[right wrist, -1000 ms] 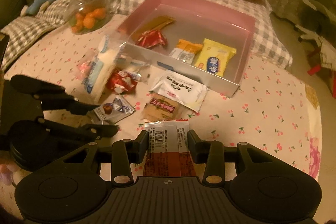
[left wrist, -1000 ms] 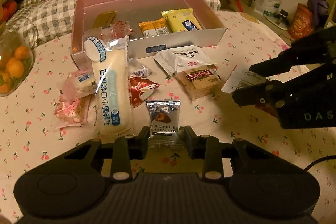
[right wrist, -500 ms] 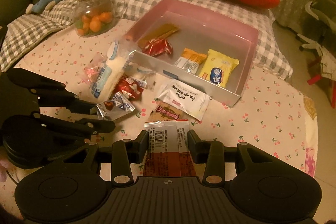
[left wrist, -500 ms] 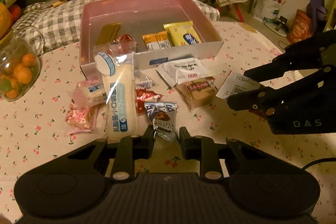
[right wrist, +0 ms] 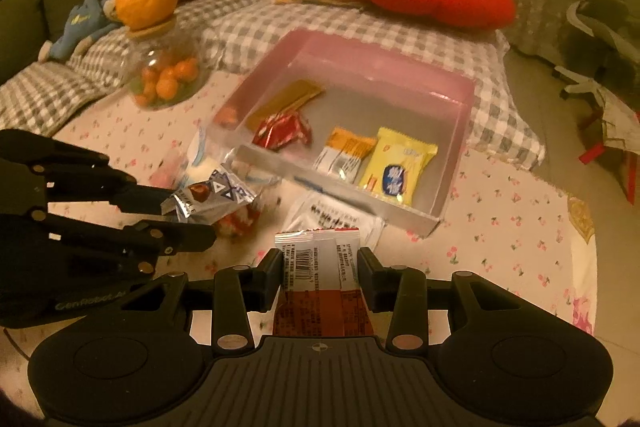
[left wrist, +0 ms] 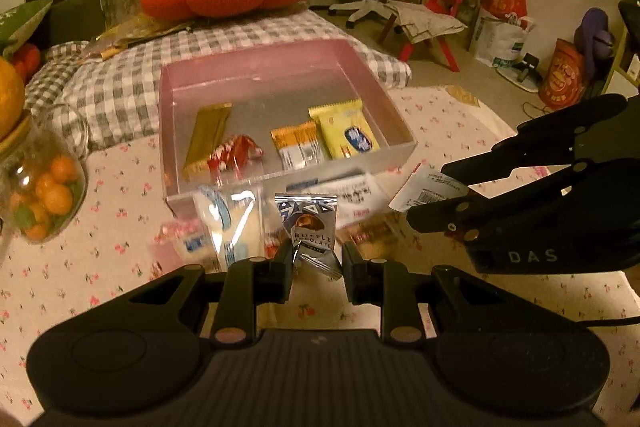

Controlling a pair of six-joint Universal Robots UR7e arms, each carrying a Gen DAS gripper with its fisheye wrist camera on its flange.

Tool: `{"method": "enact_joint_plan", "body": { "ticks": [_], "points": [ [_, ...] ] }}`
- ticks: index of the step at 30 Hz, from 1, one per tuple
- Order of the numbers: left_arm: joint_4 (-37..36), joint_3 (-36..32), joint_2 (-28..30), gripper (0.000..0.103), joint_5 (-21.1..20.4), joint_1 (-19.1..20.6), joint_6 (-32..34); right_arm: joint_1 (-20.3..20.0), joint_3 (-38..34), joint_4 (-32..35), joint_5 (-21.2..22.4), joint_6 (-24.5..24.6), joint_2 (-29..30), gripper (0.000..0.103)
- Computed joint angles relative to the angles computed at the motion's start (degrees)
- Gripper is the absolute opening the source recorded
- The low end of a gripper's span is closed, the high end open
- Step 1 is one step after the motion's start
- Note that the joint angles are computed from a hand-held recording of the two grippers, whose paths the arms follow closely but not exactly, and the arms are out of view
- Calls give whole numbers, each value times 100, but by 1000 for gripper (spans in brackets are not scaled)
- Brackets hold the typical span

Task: Organize snacks
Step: 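Lift and carry the truffle and red-and-white packet over the tray with both tools, then lower both snacks into the tray and open both tools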

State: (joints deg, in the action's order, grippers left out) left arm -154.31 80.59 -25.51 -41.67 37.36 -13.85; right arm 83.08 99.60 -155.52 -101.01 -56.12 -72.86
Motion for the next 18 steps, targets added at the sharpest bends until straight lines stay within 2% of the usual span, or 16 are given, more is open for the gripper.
{"method": "enact_joint_plan", "body": {
  "ticks": [10, 18],
  "points": [
    [408, -644, 182, 23, 101, 94, 154, -39, -805, 211, 109, 681, 415, 39],
    [884, -1496, 564, 23, 179, 262, 279, -24, -1460, 320, 216, 1024, 867, 39]
  ]
}}
